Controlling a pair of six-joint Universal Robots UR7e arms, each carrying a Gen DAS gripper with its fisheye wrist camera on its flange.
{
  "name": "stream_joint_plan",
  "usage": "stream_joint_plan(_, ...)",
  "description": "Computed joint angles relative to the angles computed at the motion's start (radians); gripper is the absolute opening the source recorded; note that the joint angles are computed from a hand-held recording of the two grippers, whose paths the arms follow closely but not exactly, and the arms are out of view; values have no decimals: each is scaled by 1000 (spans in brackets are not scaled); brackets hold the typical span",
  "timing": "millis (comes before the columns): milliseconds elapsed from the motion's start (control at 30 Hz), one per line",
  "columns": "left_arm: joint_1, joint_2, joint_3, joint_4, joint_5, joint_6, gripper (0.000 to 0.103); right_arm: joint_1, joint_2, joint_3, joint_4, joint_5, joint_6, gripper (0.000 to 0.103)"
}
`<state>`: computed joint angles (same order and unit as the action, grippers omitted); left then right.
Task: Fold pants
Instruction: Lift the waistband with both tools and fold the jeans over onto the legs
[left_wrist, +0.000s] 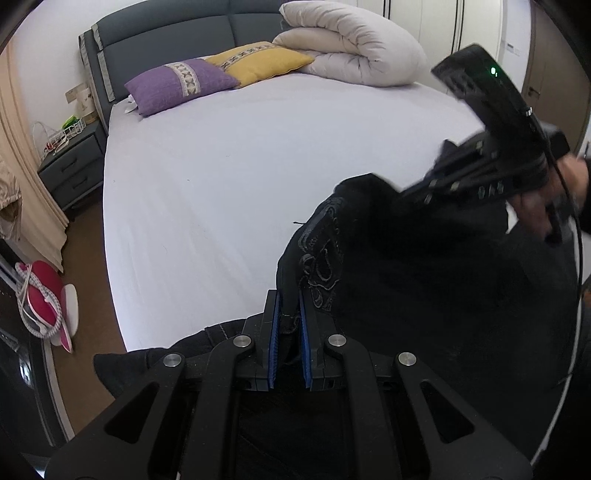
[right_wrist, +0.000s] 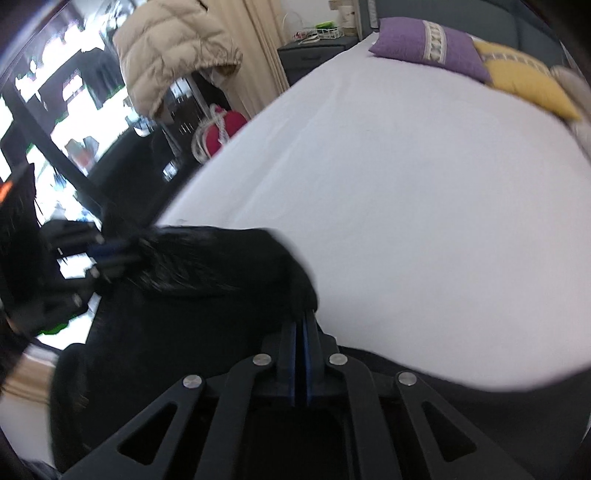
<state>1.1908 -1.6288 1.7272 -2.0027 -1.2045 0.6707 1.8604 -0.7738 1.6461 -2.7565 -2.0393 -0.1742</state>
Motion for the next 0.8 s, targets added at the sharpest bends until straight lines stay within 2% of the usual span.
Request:
stream_joint_plan(133,-23,-77,30,59,-9,-43,9,28,-1,90,-96,39,46,5)
stream_joint_plan(233,-37,-166,62,137,-12,-59,9,65,-32,181,-126,27,44,5)
stream_joint_plan(267,-39,-195,74,158,-17,-61,9,84,-43,206,-121,13,41,4)
stream_joint_plan(333,-44,-261,93,224,-33,-66,9,137,-55,261,-105,-73,7,4)
stream_joint_plan(400,-56,-333,118,301,-44,-60,9,174,-77,309,-73,-94,33,4)
stream_joint_plan(500,-94,-441,161,419,-6,-57,9,239,-87,371,-31,-185,48,4)
stream_joint_plan(633,-105,-543,188,561,2,-72,9,333,-59,394,58,-259,64,4)
stream_joint_plan(800,-194,-669,208,742,32,-110,9,419,11,390,122,-332,125,4)
